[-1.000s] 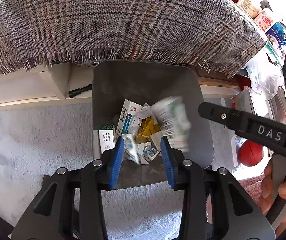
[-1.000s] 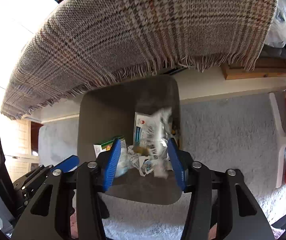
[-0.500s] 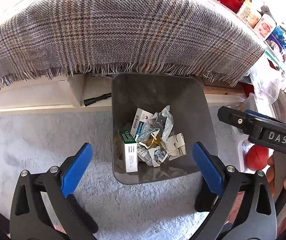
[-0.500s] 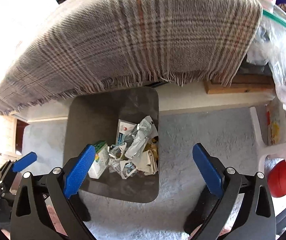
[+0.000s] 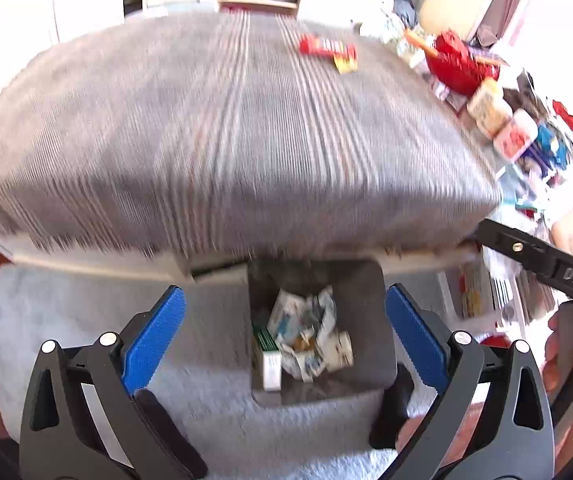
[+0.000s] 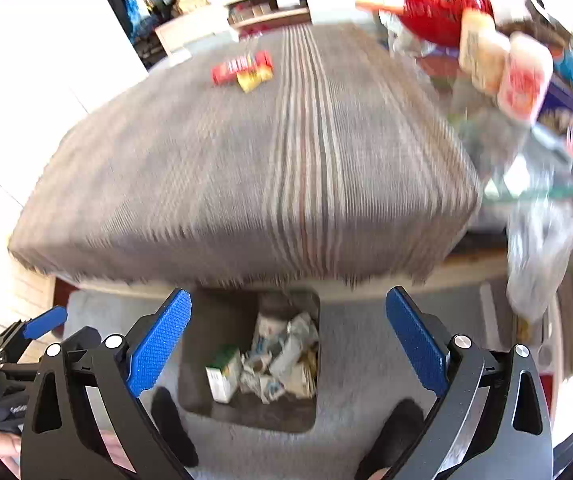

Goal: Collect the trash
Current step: 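Grasp the red Skittles tube with the left tool while the right tool grasps the yellow wrapper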

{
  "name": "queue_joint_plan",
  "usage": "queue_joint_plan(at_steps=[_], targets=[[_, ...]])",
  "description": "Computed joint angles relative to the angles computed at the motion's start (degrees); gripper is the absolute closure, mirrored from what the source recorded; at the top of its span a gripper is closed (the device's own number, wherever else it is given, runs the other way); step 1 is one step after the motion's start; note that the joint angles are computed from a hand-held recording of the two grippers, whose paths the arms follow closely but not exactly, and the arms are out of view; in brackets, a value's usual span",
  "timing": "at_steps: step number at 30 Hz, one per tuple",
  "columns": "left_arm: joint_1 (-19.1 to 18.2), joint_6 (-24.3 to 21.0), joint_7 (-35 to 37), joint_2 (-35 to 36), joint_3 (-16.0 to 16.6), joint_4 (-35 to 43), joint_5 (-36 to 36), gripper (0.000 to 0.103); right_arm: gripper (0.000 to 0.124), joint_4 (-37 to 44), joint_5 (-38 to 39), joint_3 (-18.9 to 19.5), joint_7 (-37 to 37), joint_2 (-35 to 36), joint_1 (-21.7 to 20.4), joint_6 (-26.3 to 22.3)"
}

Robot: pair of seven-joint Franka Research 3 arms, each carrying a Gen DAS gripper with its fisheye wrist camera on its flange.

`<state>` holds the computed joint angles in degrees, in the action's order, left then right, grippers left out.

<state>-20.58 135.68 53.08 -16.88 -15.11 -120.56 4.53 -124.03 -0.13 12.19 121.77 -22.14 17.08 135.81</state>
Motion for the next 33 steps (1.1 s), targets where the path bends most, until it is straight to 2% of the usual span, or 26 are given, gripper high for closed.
queue_joint_plan(at_steps=[6, 10, 15, 22, 24, 29, 31, 33], targets=[[2.0, -2.8, 1.8, 5.8, 0.2, 11.1, 3.6, 0.008, 0.026, 11.3, -0.8, -1.5, -2.3, 6.3, -0.9, -0.8], [3.1, -5.1, 4.1, 11.8, 0.4, 19.8, 5.5, 0.008, 0.026, 21.2, -5.5, -1.7, -1.7, 13.7, -1.3, -2.7], [3.7, -7.6, 7.2, 21.7, 0.7, 31.0, 8.4, 0.008, 0.026, 34.8, -7.0, -4.5, -2.5, 25.7, 1.1, -5.4], [2.8, -11.0, 10.3, 35.6, 2.1, 46.7, 10.3, 0.008, 0.027, 53.2, -1.4, -8.4, -5.6, 41.6, 3.6, -10.1], [2.7, -11.5, 11.0, 38.1, 2.4, 49.9, 9.7, 0.008, 0.035, 57.3, 0.2, -9.2, -5.9, 45.1, 3.9, -11.3], [1.7, -13.6, 13.5, 44.5, 3.4, 58.1, 9.7, 0.008, 0.066, 67.8, 4.1, -10.1, -6.6, 53.4, 3.9, -15.1], [1.4, -14.5, 14.5, 46.7, 3.9, 60.9, 9.8, 0.008, 0.074, 71.6, 5.9, -9.8, -6.8, 56.4, 3.6, -16.5], [1.0, -15.1, 15.1, 48.3, 4.2, 63.1, 9.8, 0.008, 0.078, 76.2, 6.2, -10.3, -6.3, 59.5, 3.9, -18.6]])
